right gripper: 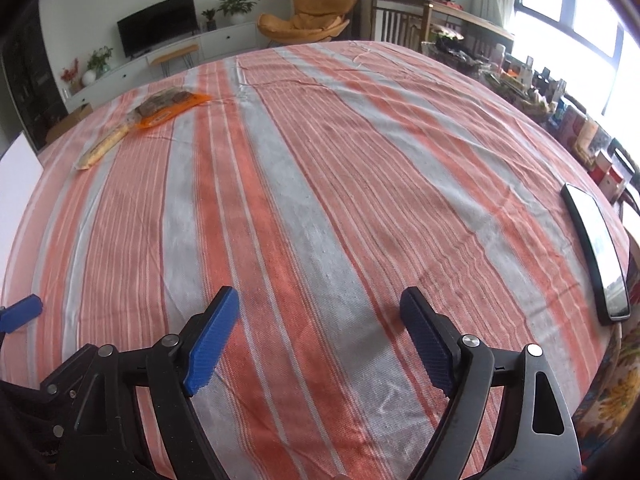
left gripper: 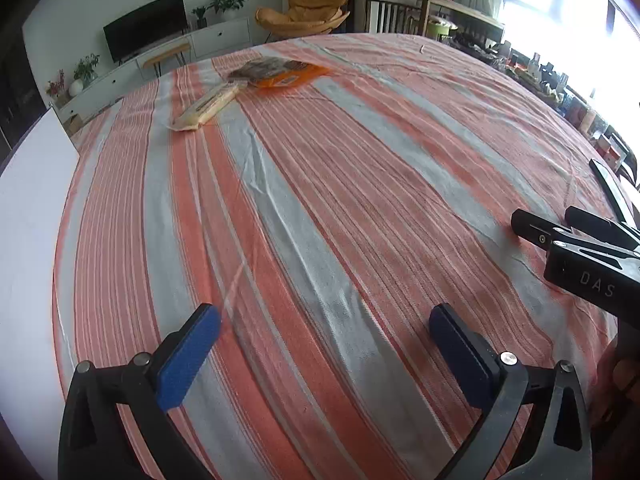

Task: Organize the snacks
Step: 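Return both tools to the last two snacks on the bed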

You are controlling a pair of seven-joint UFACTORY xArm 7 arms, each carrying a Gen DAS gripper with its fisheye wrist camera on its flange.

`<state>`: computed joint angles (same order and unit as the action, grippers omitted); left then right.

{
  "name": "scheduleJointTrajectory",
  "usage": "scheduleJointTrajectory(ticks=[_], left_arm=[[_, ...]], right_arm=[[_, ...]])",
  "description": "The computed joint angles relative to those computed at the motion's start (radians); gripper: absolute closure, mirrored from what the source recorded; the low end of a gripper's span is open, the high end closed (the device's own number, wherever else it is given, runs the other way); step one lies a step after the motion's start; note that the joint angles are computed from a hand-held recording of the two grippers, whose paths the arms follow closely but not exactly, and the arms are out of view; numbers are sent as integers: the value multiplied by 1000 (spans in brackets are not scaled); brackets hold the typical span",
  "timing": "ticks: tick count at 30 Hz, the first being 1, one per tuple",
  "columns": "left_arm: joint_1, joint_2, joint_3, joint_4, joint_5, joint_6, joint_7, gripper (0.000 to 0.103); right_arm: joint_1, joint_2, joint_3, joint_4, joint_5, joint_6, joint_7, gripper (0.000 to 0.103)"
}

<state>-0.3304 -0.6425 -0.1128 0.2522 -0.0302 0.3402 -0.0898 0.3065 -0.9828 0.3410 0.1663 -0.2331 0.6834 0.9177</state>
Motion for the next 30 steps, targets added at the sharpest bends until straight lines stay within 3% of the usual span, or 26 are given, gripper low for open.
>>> scheduleJointTrajectory(ticks=[5,10,15,18,20,25,28,30], left_arm=[[-10,41,20,101,-15,210,32,0],[-50,23,118,193,-126,384,231,0],[48,135,113,372,-66,374,389,0],[83,353,172,573,-134,390,499,0],[122,479,177,675,-162,373,509,0],[201,695,137,824,-203,277,506,1],[239,755,85,865,-304,286,594,2],[242,780,59,882,-288,296,623,2]], right_arm=[[1,2,-1,1,-1,0,-1,16],[1,1,0,1,0,1,1,15],[2,2,-1,1,0,-2,0,14],[1,7,-1,3,-1,-5,0,14],[1,5,-1,2,-1,-4,-1,14],[1,6,-1,2,-1,-4,0,13],[1,6,0,2,-1,-4,1,13],[1,7,0,3,-1,-4,2,12]])
